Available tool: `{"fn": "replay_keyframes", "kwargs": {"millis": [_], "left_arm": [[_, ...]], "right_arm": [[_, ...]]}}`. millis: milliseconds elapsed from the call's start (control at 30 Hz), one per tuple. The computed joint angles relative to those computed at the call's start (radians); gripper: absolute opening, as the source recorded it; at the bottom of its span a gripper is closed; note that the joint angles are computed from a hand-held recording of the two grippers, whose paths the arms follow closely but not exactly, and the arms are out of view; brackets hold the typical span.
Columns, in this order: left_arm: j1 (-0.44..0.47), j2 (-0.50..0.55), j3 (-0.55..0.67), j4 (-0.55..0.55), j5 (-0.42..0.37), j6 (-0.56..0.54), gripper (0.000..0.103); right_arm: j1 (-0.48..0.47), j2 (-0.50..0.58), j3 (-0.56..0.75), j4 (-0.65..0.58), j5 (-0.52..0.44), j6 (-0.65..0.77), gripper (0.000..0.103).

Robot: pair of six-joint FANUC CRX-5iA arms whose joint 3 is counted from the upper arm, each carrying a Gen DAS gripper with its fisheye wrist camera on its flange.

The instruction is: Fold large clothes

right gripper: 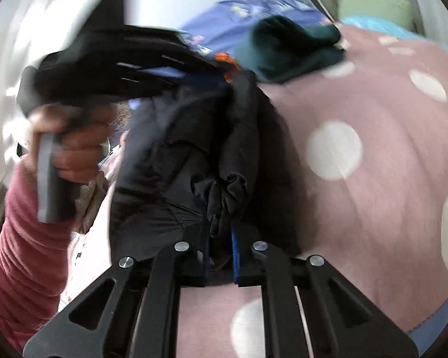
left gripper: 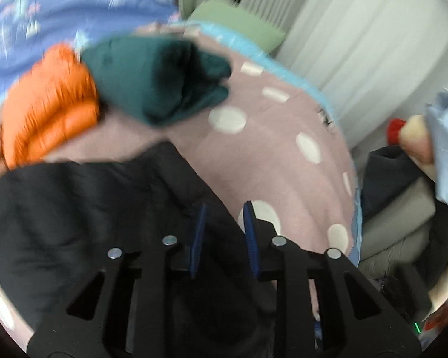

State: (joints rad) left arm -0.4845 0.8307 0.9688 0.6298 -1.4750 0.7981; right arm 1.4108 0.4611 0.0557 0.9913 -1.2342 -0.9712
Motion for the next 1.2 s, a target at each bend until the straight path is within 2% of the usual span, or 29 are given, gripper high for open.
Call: {"fn": "replay_keyframes", "kwargs": {"millis": [133,233,300,333,367,433,533,600,733,867,1033,1200], "left_arm": [[0.066,-0.148,-0.236,0.063,0.160,-0.150,0.026],[0.109,-0.191,-0.339,0.066,0.250,-0.217,0.026],[0.120,-0.173,-0.335,0.032,0.248,-0.196,0.026],[0.122,-0.151,-0.317,0.005,0.238,-0.162,0.025],[0.122,-0.140,-0.311,-0.002,0.239,-0.149,0.026],[0.111,-0.136,-0.325,-0.020,0.271,-0.150,0.026],[0.086,-0.134,-0.341,-0.049,0.309,-0.166,0.026],[0.075,-0.128,-0.340,-0.063,0.315,-0.178,0.026],[0.055,-0.142,-0.383,-0.096,0.381,-0.225,0.027],[0.059,-0.162,-0.454,-0.062,0.445,-0.290,0.027],[0.062,-0.210,-0.591,0.035,0.552,-0.421,0.027],[0.047,-0.233,-0.640,0.025,0.624,-0.457,0.027]], "right_arm": [[0.009,0.000,-0.011,-0.035,-0.006,-0.031,0.011],[0.009,0.014,0.009,-0.059,-0.014,-0.011,0.012],[0.006,0.037,0.056,-0.091,-0.044,0.050,0.013],[0.002,0.044,0.072,-0.101,-0.055,0.074,0.018],[0.003,0.062,0.113,-0.123,-0.093,0.116,0.028],[0.009,0.111,0.219,-0.165,-0.205,0.200,0.037],[0.021,0.151,0.304,-0.140,-0.320,0.280,0.037],[0.022,0.160,0.315,-0.085,-0.341,0.311,0.037],[-0.004,0.193,0.346,-0.020,-0.305,0.423,0.037],[-0.053,0.225,0.369,-0.165,-0.264,0.447,0.038],[-0.067,0.230,0.362,-0.225,-0.239,0.437,0.038],[-0.077,0.206,0.327,-0.250,-0.203,0.439,0.038]]}}
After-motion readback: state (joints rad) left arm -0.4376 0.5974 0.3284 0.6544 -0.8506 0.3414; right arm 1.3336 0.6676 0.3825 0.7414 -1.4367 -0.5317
